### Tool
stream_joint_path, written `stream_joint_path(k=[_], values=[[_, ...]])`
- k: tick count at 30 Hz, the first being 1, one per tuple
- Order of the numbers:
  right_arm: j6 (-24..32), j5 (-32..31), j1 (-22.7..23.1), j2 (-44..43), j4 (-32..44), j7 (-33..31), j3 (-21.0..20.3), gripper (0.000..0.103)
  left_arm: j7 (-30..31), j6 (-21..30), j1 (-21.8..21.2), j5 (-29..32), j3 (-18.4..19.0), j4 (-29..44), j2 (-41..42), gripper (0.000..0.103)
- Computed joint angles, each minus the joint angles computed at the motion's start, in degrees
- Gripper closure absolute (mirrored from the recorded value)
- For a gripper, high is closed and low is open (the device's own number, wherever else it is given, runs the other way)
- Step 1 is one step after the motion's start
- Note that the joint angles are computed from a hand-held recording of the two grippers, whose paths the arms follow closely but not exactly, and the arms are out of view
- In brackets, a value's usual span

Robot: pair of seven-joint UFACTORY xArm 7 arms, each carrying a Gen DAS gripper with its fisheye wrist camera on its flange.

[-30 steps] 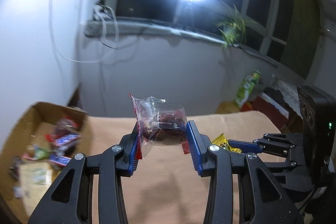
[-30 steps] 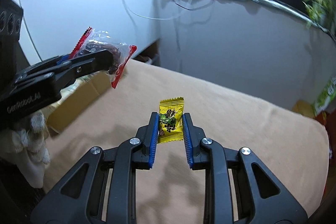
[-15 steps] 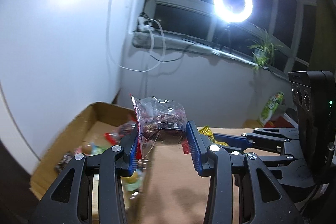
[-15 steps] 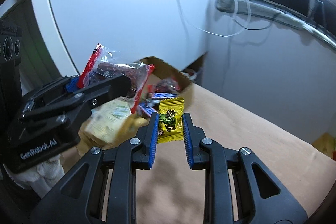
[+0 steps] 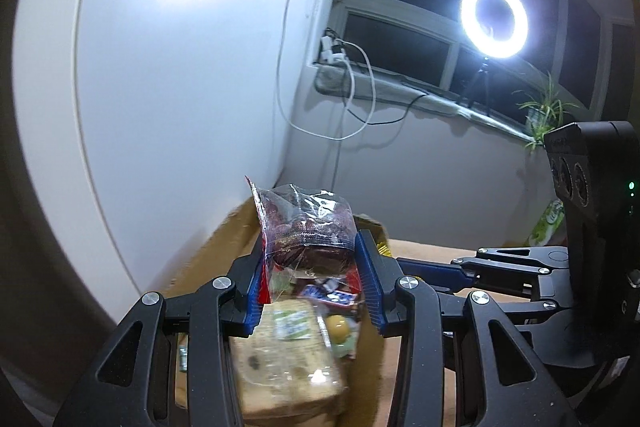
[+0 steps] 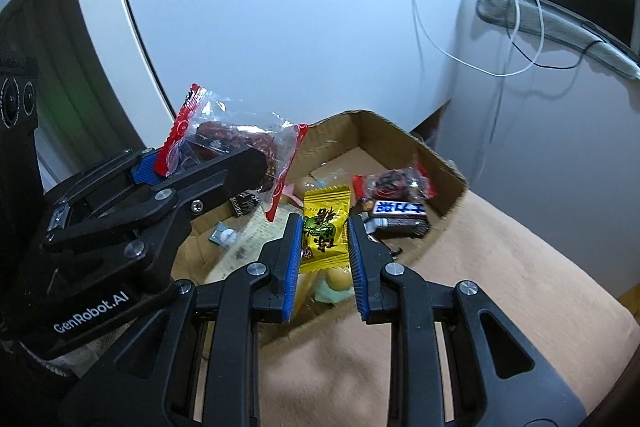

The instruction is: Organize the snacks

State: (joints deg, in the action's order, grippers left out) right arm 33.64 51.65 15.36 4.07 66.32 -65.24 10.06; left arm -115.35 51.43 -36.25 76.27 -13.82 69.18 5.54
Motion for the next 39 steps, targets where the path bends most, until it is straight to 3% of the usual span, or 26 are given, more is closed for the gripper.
stream_joint_path(k=[2, 4, 6, 18, 28, 30, 32, 36, 39], values=[[-1.5, -0.8, 0.5, 0.4, -0.1, 0.2, 0.4, 0.078, 0.0, 0.8, 0.0, -0.9, 0.0, -0.1, 0.0, 0.060], [-2.7, -1.4, 0.9, 0.4, -0.4, 0.7, 0.7, 0.054, -0.3, 1.2, 0.1, -1.4, 0.1, -0.3, -0.3, 0.054], [-3.9, -0.5, 1.0, 0.4, -0.7, -0.1, 0.9, 0.046, -0.9, 1.8, 0.1, -0.9, -0.1, -0.9, -0.8, 0.053], [-4.2, -0.5, 1.2, -1.7, -2.2, -0.2, 0.2, 0.043, -1.7, 2.1, 0.4, 0.2, -1.2, -1.7, -1.7, 0.053], [-5.5, 2.4, 1.6, -5.1, -5.3, -2.0, -1.3, 0.040, -0.8, 5.5, -1.2, 0.1, -2.1, -0.9, -1.8, 0.053], [-6.2, 3.2, 1.8, -6.2, -6.4, -2.5, -1.7, 0.039, -0.7, 6.4, -1.8, 0.2, -2.5, -0.8, -1.9, 0.049], [-7.3, 3.8, 2.2, -7.4, -7.7, -3.0, -2.1, 0.032, -0.7, 8.0, -2.6, 0.5, -3.0, -0.5, -1.8, 0.038], [-10.2, 5.3, 3.2, -10.3, -11.0, -4.3, -3.1, 0.024, -0.4, 11.1, -4.2, 0.6, -3.6, 0.1, -1.4, 0.037], [-12.4, 6.8, 4.3, -12.8, -13.5, -5.6, -4.3, 0.019, -0.9, 12.5, -5.1, 0.4, -4.0, -0.2, -1.7, 0.030]])
